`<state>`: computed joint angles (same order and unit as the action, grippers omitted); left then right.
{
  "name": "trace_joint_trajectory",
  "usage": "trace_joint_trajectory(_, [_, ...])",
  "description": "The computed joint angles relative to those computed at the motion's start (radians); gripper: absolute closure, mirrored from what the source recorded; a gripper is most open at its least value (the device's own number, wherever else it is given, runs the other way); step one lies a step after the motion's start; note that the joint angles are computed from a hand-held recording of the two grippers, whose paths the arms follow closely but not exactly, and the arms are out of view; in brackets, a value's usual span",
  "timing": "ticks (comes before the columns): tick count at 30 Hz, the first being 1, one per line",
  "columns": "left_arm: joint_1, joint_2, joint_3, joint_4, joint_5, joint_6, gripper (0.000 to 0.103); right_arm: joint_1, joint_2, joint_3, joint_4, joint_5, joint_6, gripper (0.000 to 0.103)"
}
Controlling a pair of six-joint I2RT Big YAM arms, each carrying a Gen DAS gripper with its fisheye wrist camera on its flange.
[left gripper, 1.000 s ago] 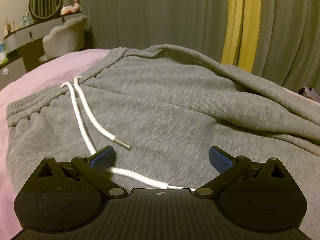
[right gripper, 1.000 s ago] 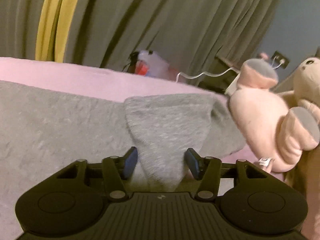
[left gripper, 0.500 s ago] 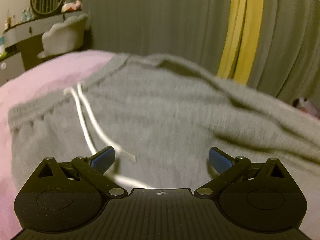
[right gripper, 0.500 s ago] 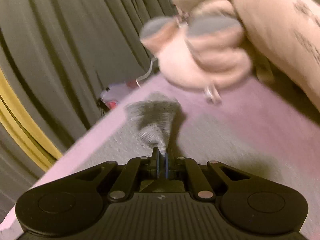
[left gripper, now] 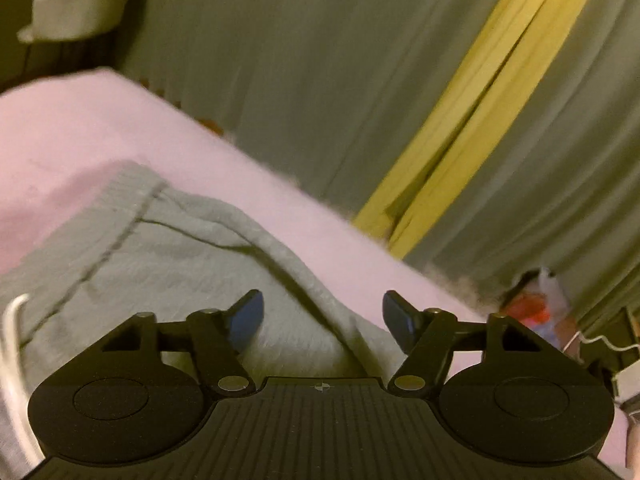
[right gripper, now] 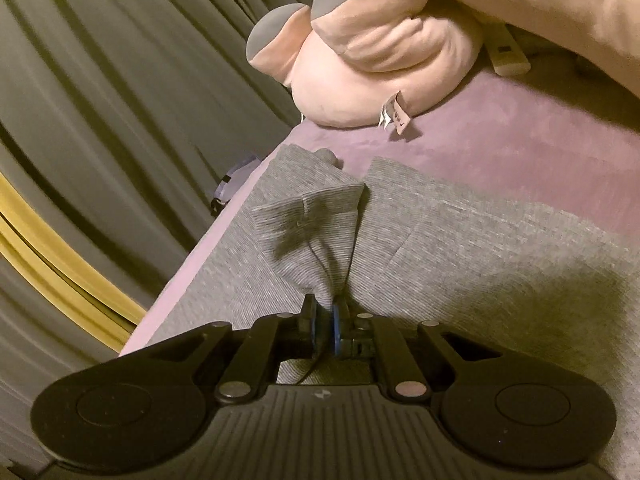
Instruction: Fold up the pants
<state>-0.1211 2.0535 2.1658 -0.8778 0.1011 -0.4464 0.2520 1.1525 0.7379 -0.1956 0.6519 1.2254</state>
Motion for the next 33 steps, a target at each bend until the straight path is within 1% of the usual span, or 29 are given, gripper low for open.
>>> trace_joint_trajectory(1, [0.002, 0.044, 0.061, -0.042, 0.018, 0.004, 0.031, 0.020, -0.003, 0.004, -0.012, 0.015, 0.019, 0.094])
trace_joint_trajectory(2, [0.001, 0.109, 0.154, -0.108, 0.021, -0.005, 0.031, 0.025, -0.005, 0.004, -0.012, 0.016, 0.028, 0.094])
trace_joint_trajectory(3, [0.000, 0.156, 0.222, -0.152, 0.015, -0.017, 0.031, 0.020, -0.004, 0.002, -0.003, 0.006, 0.035, 0.093])
trace_joint_trajectory(4, [0.000, 0.187, 0.266, -0.182, 0.016, -0.027, 0.034, 0.013, -0.005, 0.001, 0.003, -0.005, 0.046, 0.093])
trace_joint_trajectory(5, [0.001, 0.234, 0.338, -0.237, 0.019, -0.047, 0.049, 0.007, -0.006, -0.001, 0.008, -0.014, 0.055, 0.092])
trace_joint_trajectory(6, [0.003, 0.255, 0.363, -0.248, 0.030, -0.065, 0.058, 0.006, -0.008, -0.002, 0.010, -0.017, 0.066, 0.092])
trace_joint_trajectory(7, [0.006, 0.249, 0.346, -0.228, 0.046, -0.069, 0.079, 0.002, -0.006, 0.000, 0.010, -0.023, 0.071, 0.092])
trace_joint_trajectory(8, [0.008, 0.233, 0.320, -0.208, 0.080, -0.076, 0.092, -0.001, -0.004, 0.003, 0.007, -0.028, 0.072, 0.093])
trace_joint_trajectory(9, [0.010, 0.219, 0.300, -0.197, 0.091, -0.082, 0.092, -0.005, -0.002, 0.010, -0.003, -0.032, 0.068, 0.095])
trace_joint_trajectory(10, [0.010, 0.185, 0.251, -0.164, 0.078, -0.076, 0.093, -0.008, -0.001, 0.023, -0.029, -0.037, 0.067, 0.096])
trace_joint_trajectory(11, [0.011, 0.160, 0.219, -0.143, 0.075, -0.062, 0.094, -0.014, -0.003, 0.036, -0.054, -0.050, 0.059, 0.096])
trace_joint_trajectory(12, [0.014, 0.112, 0.159, -0.105, 0.074, -0.042, 0.094, -0.015, -0.010, 0.043, -0.066, -0.055, 0.049, 0.097])
trace_joint_trajectory(13, [0.018, 0.068, 0.109, -0.079, 0.076, -0.037, 0.094, -0.016, -0.027, 0.046, -0.065, -0.054, 0.037, 0.097])
trace_joint_trajectory(14, [0.023, 0.013, 0.045, -0.042, 0.096, -0.040, 0.094, -0.015, -0.049, 0.042, -0.053, -0.047, 0.024, 0.097])
trace_joint_trajectory(15, [0.032, -0.043, -0.023, 0.001, 0.119, -0.039, 0.094, -0.013, -0.076, 0.037, -0.038, -0.039, 0.010, 0.097])
trace_joint_trajectory(17, [0.053, -0.155, -0.145, 0.054, 0.160, -0.021, 0.094, -0.003, -0.147, 0.024, -0.023, -0.028, -0.012, 0.097])
trace_joint_trajectory(18, [0.061, -0.210, -0.206, 0.082, 0.181, -0.008, 0.094, 0.008, -0.185, 0.021, -0.035, -0.010, -0.023, 0.097])
trace_joint_trajectory(19, [0.072, -0.287, -0.297, 0.120, 0.197, 0.005, 0.094, 0.025, -0.225, 0.016, -0.055, 0.015, -0.039, 0.097])
trace_joint_trajectory(20, [0.082, -0.354, -0.381, 0.158, 0.213, 0.007, 0.094, 0.041, -0.268, 0.005, -0.067, 0.033, -0.055, 0.097])
trace_joint_trajectory(21, [0.093, -0.410, -0.450, 0.180, 0.231, 0.010, 0.094, 0.062, -0.314, -0.007, -0.094, 0.052, -0.059, 0.097])
trace_joint_trajectory(23, [0.112, -0.505, -0.573, 0.183, 0.243, 0.021, 0.094, 0.110, -0.393, -0.025, -0.185, 0.097, -0.047, 0.097])
trace_joint_trajectory(25, [0.138, -0.591, -0.706, 0.158, 0.256, 0.048, 0.094, 0.170, -0.455, -0.043, -0.315, 0.135, 0.014, 0.097])
trace_joint_trajectory(26, [0.145, -0.613, -0.751, 0.130, 0.244, 0.058, 0.094, 0.199, -0.479, -0.058, -0.370, 0.149, 0.048, 0.097])
trace_joint_trajectory(27, [0.160, -0.627, -0.787, 0.098, 0.248, 0.070, 0.094, 0.225, -0.491, -0.069, -0.431, 0.157, 0.090, 0.097])
trace_joint_trajectory(29, [0.178, -0.623, -0.838, 0.044, 0.245, 0.080, 0.094, 0.243, -0.483, -0.082, -0.545, 0.123, 0.182, 0.097])
trace_joint_trajectory(30, [0.179, -0.610, -0.854, 0.014, 0.230, 0.086, 0.094, 0.242, -0.472, -0.088, -0.582, 0.100, 0.226, 0.097])
trace_joint_trajectory(31, [0.181, -0.601, -0.865, 0.010, 0.219, 0.086, 0.092, 0.235, -0.463, -0.101, -0.598, 0.062, 0.262, 0.096])
trace_joint_trajectory(32, [0.185, -0.608, -0.888, 0.041, 0.227, 0.072, 0.090, 0.229, -0.456, -0.111, -0.607, 0.043, 0.294, 0.096])
trace_joint_trajectory(33, [0.190, -0.613, -0.901, 0.072, 0.233, 0.053, 0.088, 0.241, -0.452, -0.118, -0.610, 0.054, 0.324, 0.093])
